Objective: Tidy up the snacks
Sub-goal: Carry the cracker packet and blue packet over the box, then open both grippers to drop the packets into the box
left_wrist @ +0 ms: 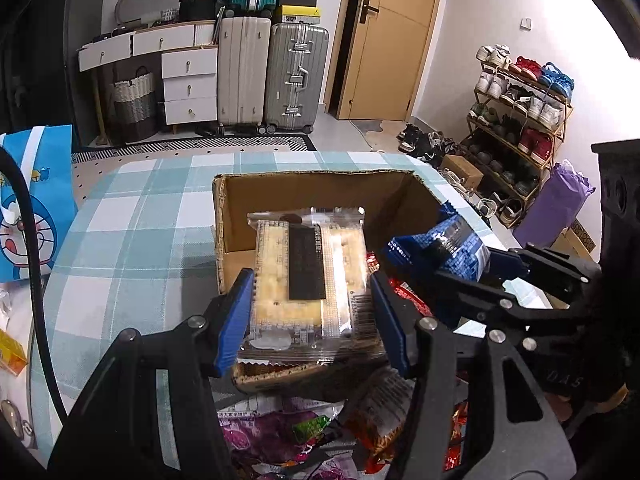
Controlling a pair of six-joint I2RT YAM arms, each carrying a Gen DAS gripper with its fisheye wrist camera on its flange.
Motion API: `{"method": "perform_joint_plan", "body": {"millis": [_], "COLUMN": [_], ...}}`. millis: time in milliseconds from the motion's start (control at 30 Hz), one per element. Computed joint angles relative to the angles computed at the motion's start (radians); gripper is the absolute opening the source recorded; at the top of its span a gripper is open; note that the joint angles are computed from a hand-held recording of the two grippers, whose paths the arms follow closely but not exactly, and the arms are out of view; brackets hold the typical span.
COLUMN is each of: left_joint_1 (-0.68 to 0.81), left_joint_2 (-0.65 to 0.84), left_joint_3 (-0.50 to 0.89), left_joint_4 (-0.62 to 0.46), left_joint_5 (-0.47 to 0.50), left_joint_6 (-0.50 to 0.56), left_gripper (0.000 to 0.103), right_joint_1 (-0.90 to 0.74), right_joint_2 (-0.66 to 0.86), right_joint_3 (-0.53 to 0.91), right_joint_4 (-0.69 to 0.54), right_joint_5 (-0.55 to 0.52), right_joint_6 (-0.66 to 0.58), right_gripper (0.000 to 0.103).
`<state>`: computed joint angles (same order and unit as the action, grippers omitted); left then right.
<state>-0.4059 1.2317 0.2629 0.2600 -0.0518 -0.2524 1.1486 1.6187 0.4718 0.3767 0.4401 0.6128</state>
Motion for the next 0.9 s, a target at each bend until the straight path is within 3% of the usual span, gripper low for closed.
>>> {"method": "perform_joint_plan", "body": {"millis": [400, 567, 700, 733, 767, 867, 900], "left_joint_1": [0.04, 0.045, 0.032, 0.021, 0.015, -0.009, -0.016], "left_joint_2": [0.153, 0.153, 0.09, 0.065, 0.032, -0.079, -0.12], "left_joint_3": [0.046, 0.052, 0.028, 0.016, 0.001, -0.042, -0.054], "left_joint_4": [0.092, 0.076, 0.037, 0.023, 0.014, -0.047, -0.077], "left_joint_5": [0.035, 0.048, 0.048, 0.038, 0.036, 0.025, 0.025], "left_joint_6": [0.016, 0.027, 0.027, 0.026, 0.026, 0.02, 0.015], "left_gripper": [0.055, 0.055, 0.07, 0.078, 0.08, 0.086, 0.092], "right_joint_1": [-0.025, -0.018, 0.02, 0.028, 0.036, 0.077, 0.094], "right_joint_2": [0.063, 0.054, -0.006, -0.028, -0.053, -0.142, -0.167], "right_joint_3": [0.051, 0.06, 0.027, 0.009, -0.011, -0.076, -0.086], "right_joint_4": [-0.02, -0.034, -0.049, -0.046, -0.044, -0.057, -0.089], "right_joint_5": [0.024, 0.044, 0.13, 0.143, 0.152, 0.208, 0.235], "right_joint_6": [-0.021, -0.047, -0.013, -0.005, 0.007, 0.062, 0.089], "right_gripper": [0.047, 0.05, 0.055, 0.065, 0.08, 0.101, 0.103]}}
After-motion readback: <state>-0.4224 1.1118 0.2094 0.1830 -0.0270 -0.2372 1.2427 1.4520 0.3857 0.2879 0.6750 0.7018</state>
